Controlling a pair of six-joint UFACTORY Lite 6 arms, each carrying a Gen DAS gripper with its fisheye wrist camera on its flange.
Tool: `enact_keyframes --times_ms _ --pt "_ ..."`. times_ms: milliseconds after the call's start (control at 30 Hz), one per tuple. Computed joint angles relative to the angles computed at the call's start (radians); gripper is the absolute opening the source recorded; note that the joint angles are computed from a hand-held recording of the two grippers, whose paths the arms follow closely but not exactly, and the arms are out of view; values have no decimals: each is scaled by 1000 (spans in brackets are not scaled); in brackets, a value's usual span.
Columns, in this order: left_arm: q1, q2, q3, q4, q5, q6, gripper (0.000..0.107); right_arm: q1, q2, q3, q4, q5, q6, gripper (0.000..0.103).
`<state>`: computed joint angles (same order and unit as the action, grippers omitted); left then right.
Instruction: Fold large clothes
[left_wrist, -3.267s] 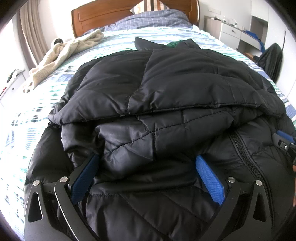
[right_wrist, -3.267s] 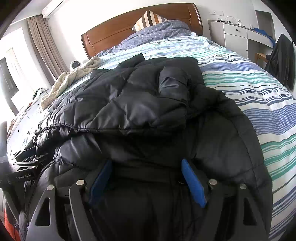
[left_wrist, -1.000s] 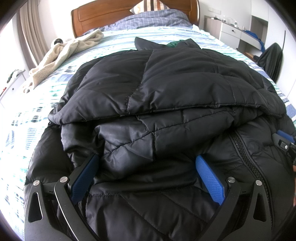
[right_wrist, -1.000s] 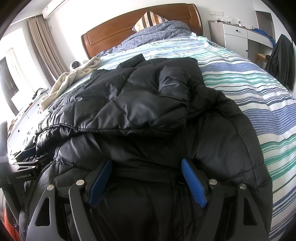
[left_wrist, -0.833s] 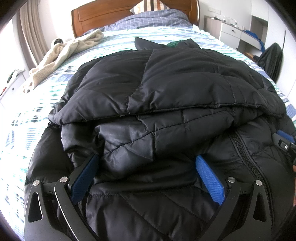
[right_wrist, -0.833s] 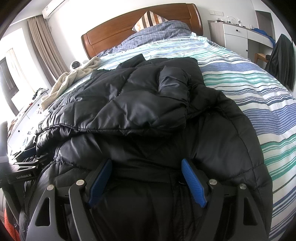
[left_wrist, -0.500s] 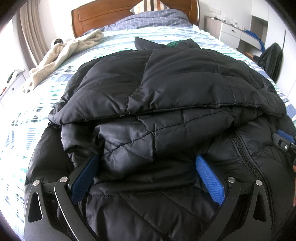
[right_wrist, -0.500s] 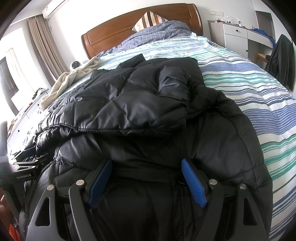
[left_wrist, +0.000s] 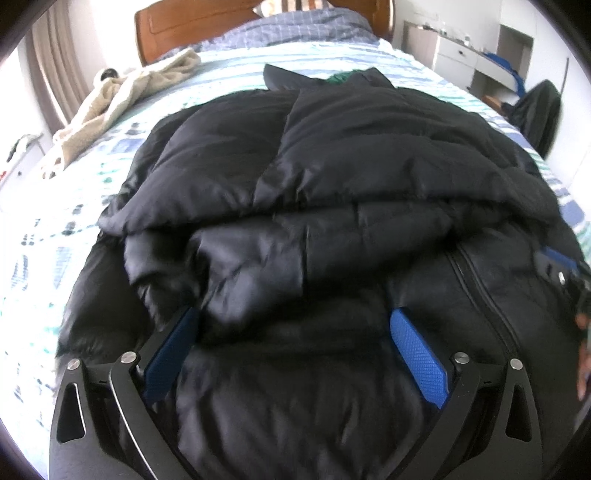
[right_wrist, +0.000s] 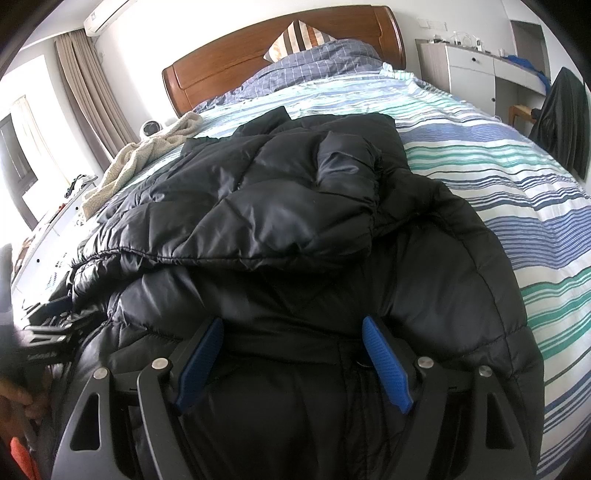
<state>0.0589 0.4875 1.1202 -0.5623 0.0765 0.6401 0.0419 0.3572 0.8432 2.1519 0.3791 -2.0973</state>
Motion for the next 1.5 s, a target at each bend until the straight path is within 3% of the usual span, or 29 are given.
enact_keyframes --times_ms 100,200,267,367,500,667,800,900,1067,1100,1133,1167,1200,1233,1300,1500 --pt "90 -241 -184 -107 66 193 96 -108 -193 -86 -314 43 301 79" --pt "320 -548 -331 -228 235 507 102 -351 -405 -183 -628 246 490 79" --pt "529 -677 -366 -285 369 717 103 -506 -511 -211 -837 300 551 79" --pt "810 -665 -307 -227 606 849 103 -721 -598 -223 -1131 432 608 79" --pt "939 -579 -308 -213 784 881 103 -898 -589 -263 -1297 628 579 79" --pt "789 -480 -442 -241 668 836 102 -885 -539 -324 -1305 620 587 79" --pt "711 -545 -561 -278 593 867 101 -781 -538 -378 -1314 595 588 79" --pt "734 -559 -577 -257 622 886 100 -689 -522 -397 -1297 529 614 81" --pt "739 -562 -576 -152 618 791 84 -604 -502 -367 -1342 470 729 78" --pt "737 -564 -584 -151 611 789 80 -586 -519 -375 -1353 446 748 65" --pt "738 -576 -592 -147 608 784 71 -571 -530 -369 -1382 416 787 38" --pt "757 -587 -598 -136 616 791 66 -583 -505 -348 -1379 428 799 31" --pt "760 -597 -593 -120 628 774 52 -611 -481 -327 -1370 465 795 26" --pt "772 -607 -587 -111 652 768 38 -638 -457 -306 -1355 504 790 21" --pt "797 -623 -564 -108 709 756 28 -671 -464 -288 -1351 558 794 19" --pt "925 -718 -482 -109 921 754 22 -771 -599 -247 -1365 758 811 16"
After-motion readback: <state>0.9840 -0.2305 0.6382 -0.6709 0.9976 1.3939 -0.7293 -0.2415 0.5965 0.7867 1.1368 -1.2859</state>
